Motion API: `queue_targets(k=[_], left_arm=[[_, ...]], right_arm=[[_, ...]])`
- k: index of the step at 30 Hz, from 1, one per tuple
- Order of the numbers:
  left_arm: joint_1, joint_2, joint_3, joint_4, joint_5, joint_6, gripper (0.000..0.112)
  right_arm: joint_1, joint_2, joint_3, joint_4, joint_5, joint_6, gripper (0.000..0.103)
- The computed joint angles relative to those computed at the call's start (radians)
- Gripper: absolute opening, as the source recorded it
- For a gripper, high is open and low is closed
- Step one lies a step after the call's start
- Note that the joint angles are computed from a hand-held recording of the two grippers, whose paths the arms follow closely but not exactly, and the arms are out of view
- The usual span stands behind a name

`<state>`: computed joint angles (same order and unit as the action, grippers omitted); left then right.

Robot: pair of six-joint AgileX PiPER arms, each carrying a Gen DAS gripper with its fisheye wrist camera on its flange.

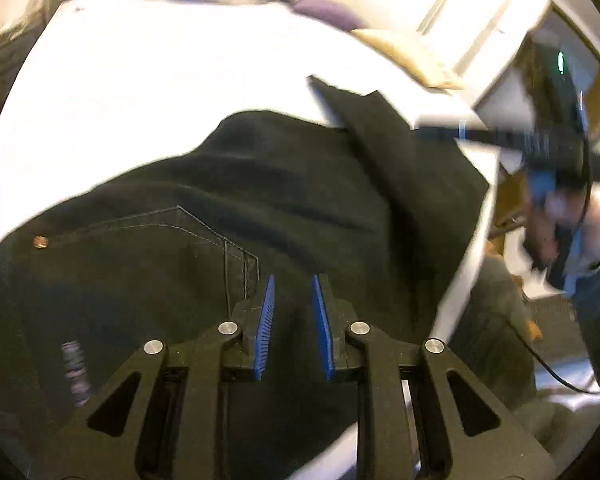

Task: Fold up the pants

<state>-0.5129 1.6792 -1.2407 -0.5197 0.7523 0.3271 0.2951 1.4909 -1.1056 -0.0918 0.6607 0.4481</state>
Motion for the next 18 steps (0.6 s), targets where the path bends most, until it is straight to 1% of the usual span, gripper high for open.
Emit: queue_targets(k=[1,2,3,5,6,7,9,10,11,12,14,15,16,17,18], left_arm=[[-0.005,0.045,-0.017,0.01,0.013,-0.044,0.019],[-0.004,0.08,-0.021,-0.01,0.03,-0.055,0.019],[0.015,0.095,-0.027,-0.035,0.033,-0.043,0.019],[0.038,0.077,0.037,-0.125,-0.004,0.032,0.019],[0.046,0.075,0.039,-0.147,0.002,0.051,0.019],[0.069,0.072,0.055,-0.194,0.013,0.094,0.019],[0.127,0.089,0.075,-0.295,0.049,0.182,0.019],[0.145,0.092,0.086,-0.328,0.063,0.211,0.019],[0.157,0.088,0.102,-0.353,0.07,0.238,0.019],[0.158,0.098,0.088,-0.354,0.075,0.237,0.019],[0.161,0.08,0.119,-0.367,0.066,0.26,0.019],[0.158,0.088,0.111,-0.369,0.064,0.26,0.019],[0.161,0.084,0.123,-0.381,0.063,0.275,0.019],[0.168,0.085,0.125,-0.391,0.069,0.286,0.019],[0.178,0.081,0.14,-0.41,0.074,0.306,0.019]], right_arm=[[-0.015,0.068,-0.089,-0.065,0.058,0.04,0.067],[-0.028,0.127,-0.16,-0.091,0.107,0.054,0.073],[-0.053,0.202,-0.248,-0.087,0.148,0.043,0.073],[-0.063,0.298,-0.361,-0.103,0.19,0.042,0.073],[-0.076,0.35,-0.418,-0.105,0.217,0.029,0.073],[-0.088,0.42,-0.497,-0.113,0.257,0.024,0.073],[-0.098,0.519,-0.605,-0.124,0.314,0.023,0.073],[-0.101,0.586,-0.684,-0.139,0.372,0.029,0.073],[-0.103,0.643,-0.752,-0.153,0.425,0.036,0.073],[-0.106,0.685,-0.796,-0.156,0.457,0.037,0.073],[-0.111,0.758,-0.877,-0.16,0.513,0.032,0.073],[-0.116,0.777,-0.883,-0.158,0.518,0.031,0.073],[-0.123,0.795,-0.903,-0.15,0.503,0.029,0.073],[-0.132,0.782,-0.884,-0.135,0.482,0.037,0.073],[-0.141,0.753,-0.835,-0.117,0.44,0.043,0.072]])
